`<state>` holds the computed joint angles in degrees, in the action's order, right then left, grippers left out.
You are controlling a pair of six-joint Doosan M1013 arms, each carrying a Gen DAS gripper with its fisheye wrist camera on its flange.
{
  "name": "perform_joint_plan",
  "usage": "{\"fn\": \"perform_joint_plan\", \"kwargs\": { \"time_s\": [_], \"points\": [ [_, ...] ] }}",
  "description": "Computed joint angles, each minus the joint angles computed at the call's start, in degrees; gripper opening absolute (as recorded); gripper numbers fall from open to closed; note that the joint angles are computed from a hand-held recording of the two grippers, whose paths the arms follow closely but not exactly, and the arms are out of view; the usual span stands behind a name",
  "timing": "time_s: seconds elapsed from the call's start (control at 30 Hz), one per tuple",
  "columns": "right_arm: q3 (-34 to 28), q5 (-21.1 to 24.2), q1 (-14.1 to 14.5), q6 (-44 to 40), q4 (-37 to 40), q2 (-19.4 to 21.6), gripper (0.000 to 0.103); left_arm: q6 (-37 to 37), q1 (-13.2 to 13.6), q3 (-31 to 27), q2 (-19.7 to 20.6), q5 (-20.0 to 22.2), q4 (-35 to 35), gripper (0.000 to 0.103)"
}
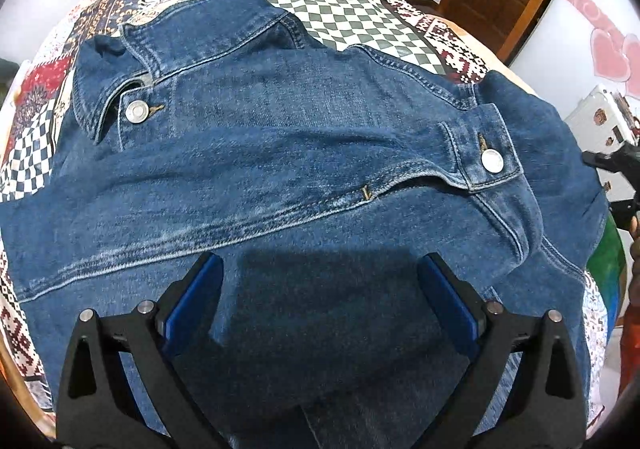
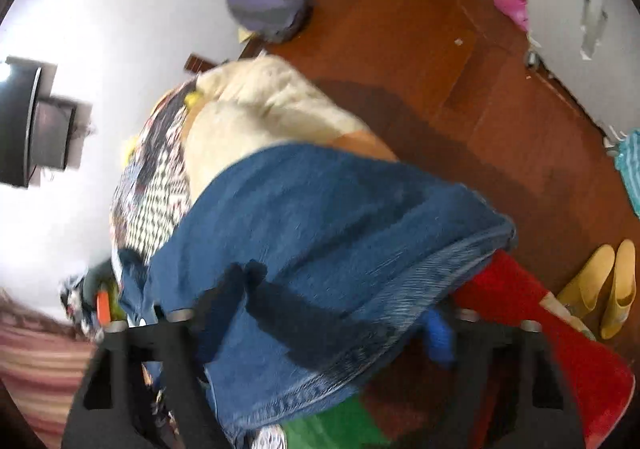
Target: Fold large clothes
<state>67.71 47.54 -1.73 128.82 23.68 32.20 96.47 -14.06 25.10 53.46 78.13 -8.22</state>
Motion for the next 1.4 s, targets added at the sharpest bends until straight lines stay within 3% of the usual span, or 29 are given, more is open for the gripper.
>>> {"fn": "perform_joint_plan", "kwargs": {
  "time_s": [0.1, 0.17, 0.23, 0.43, 0.6, 0.73, 0.9, 1.07, 1.4],
  "points": [
    [0.4, -2.2, 0.2, 1.3, -0.8, -0.5, 0.046, -0.3, 0.5, 1.6, -1.1, -0.6, -0.7, 0.1],
    [0.2, -2.7, 0.5, 1.5, -2.9, -0.9, 0.029, -0.4, 0.7, 3.2, -2.0, -1.6, -0.3, 0.1],
    [-0.5, -3.3, 0.8, 0.2, -3.9, -1.2, 0.023, -0.6, 0.9, 4.7, -3.0, -2.6, 0.1, 0.1],
    [-5.0, -5.9, 3.7, -3.4, -12.5, -2.5, 0.017, -0.6, 1.8, 8.7, -5.8, -6.1, -0.6, 0.1],
    [-10.2, -7.6, 6.4, -11.7, -9.5, -2.3, 0.016, 0.2, 2.8, 13.2, -9.3, -10.7, -2.8, 0.1],
    [-15.5, -6.6, 9.0, -20.3, -2.7, -0.2, 0.016, 1.2, 3.8, 17.2, -12.4, -14.4, -4.7, 0.1],
    [-23.7, -0.1, 12.3, -23.5, -0.6, 5.0, 0.016, 2.3, 5.3, 22.3, -16.2, -18.6, -5.8, 0.1],
    [-32.9, 11.6, 15.3, -23.7, 0.0, 11.8, 0.016, 1.8, 6.5, 26.9, -19.4, -21.9, -4.3, 0.1],
    [-29.7, 23.7, 16.5, -23.4, 1.9, 14.2, 0.016, 0.1, 7.4, 30.6, -21.4, -22.5, -1.7, 0.1]
  ]
}}
